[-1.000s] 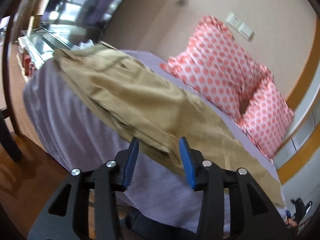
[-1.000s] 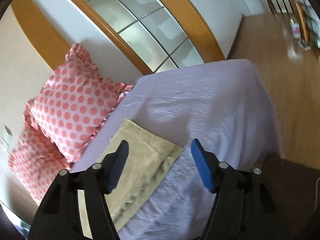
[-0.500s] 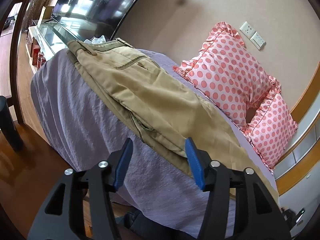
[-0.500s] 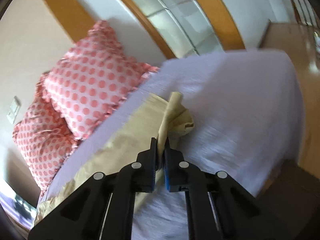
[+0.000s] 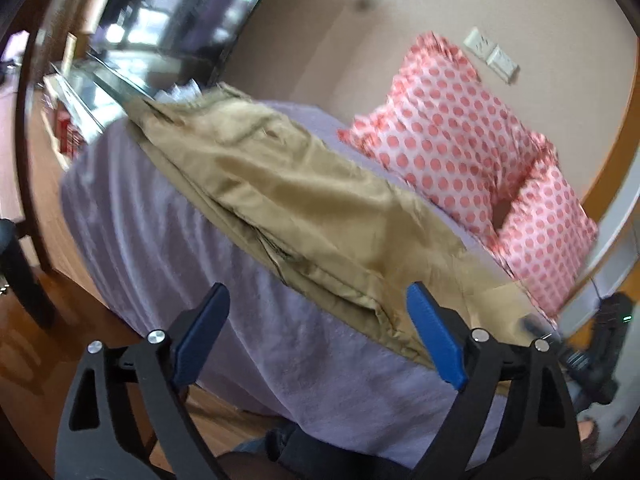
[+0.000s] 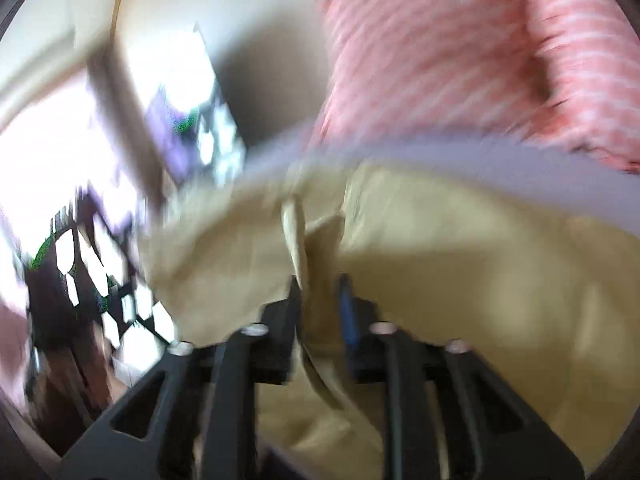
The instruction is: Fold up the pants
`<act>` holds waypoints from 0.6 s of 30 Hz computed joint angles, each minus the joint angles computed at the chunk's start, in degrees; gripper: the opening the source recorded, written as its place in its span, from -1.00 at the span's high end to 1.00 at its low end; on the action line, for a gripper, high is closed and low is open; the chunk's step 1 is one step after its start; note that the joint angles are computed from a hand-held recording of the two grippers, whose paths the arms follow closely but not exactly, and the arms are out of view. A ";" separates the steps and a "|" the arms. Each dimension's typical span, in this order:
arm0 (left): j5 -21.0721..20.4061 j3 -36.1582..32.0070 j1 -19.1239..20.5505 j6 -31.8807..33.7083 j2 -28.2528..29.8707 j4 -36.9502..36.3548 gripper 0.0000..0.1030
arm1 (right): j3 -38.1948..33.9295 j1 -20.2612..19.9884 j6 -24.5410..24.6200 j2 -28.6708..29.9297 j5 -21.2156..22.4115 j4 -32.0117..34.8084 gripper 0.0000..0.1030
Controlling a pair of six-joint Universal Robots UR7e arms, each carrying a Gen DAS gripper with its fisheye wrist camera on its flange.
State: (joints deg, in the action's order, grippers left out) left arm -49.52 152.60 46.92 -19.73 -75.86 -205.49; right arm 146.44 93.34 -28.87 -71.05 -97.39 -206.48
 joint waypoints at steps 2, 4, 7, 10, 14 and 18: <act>-1.43 -0.62 1.27 0.62 0.33 0.34 -0.75 | 0.71 0.91 -1.06 1.96 -0.77 -0.79 -0.28; -3.17 -1.32 2.73 1.24 1.06 -0.18 -0.75 | 2.73 0.03 -1.48 1.39 1.47 -4.04 -0.51; -5.71 -2.82 4.83 1.04 1.96 0.77 -0.74 | 4.41 -2.37 0.54 -1.80 5.37 -5.37 -0.58; -6.95 -4.53 6.22 0.53 2.84 1.97 -0.72 | 3.69 -2.85 2.33 -2.02 5.00 -5.16 -0.60; -5.59 -6.08 6.30 -0.01 2.88 2.50 -0.70 | 2.68 -3.61 3.71 -1.63 5.22 -3.43 -0.60; -3.02 -7.60 5.52 0.99 1.36 3.05 -0.69 | 2.35 -3.41 3.78 -0.65 5.09 -3.34 -0.64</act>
